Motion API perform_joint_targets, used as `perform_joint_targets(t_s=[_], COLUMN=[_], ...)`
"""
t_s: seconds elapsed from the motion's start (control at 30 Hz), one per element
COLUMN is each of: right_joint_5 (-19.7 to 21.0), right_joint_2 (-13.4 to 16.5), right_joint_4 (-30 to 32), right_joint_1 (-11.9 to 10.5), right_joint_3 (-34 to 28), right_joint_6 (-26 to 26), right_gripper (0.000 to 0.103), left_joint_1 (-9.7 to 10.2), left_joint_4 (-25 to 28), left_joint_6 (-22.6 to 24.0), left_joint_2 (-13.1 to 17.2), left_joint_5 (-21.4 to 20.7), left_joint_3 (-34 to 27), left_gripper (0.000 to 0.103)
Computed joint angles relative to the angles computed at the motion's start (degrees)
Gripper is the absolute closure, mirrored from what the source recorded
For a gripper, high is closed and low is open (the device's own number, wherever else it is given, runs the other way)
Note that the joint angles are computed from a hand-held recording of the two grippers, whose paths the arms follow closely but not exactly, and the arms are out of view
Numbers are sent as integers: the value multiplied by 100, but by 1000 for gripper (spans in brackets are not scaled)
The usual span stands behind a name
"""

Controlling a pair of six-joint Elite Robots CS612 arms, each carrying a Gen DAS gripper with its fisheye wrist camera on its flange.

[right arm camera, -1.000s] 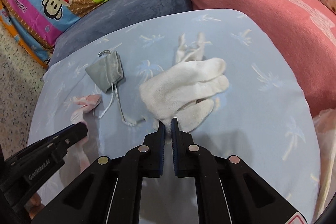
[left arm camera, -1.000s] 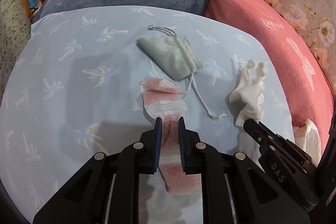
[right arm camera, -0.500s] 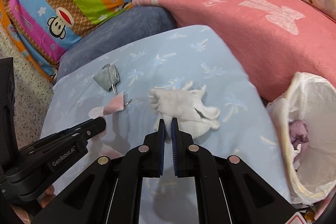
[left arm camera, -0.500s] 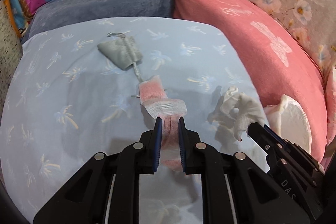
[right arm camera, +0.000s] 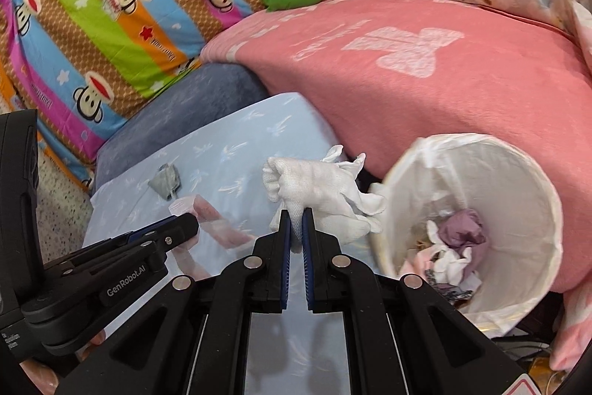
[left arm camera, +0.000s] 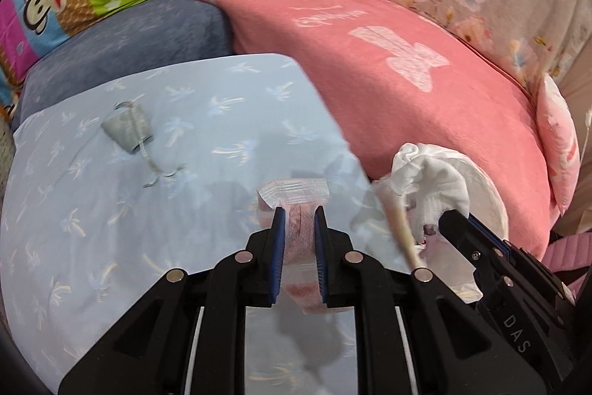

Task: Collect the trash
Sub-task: 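Carry strip and sock over the bin and open both tools to drop them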

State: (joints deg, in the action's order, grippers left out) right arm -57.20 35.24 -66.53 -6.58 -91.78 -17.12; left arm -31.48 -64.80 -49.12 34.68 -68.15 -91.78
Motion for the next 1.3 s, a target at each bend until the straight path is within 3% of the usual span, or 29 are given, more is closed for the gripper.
perform_joint_targets(t_s=[0.47, 0.93, 1.1, 1.3], right_joint_5=[-57, -71, -97, -82], right_joint_2=[-2, -41, -45, -49], right_joint_4=[-486, -694, -714, -696], right_joint_1=[-607, -795, -801, -783], right_joint_3=[124, 311, 349, 367], right_joint_6=[633, 895, 903, 870], right_gripper=[97, 97, 97, 95], left_joint_1=[-260, -334, -367, -369], left_joint_4=[-949, -1372, -1456, -1446], left_joint_6=[1004, 1386, 1312, 1282], left_joint_2=[-484, -796, -794, -780], left_joint_5=[-285, -660, -431, -259], left_joint_3=[1037, 1754, 1768, 1718], left_gripper=[88, 84, 51, 49])
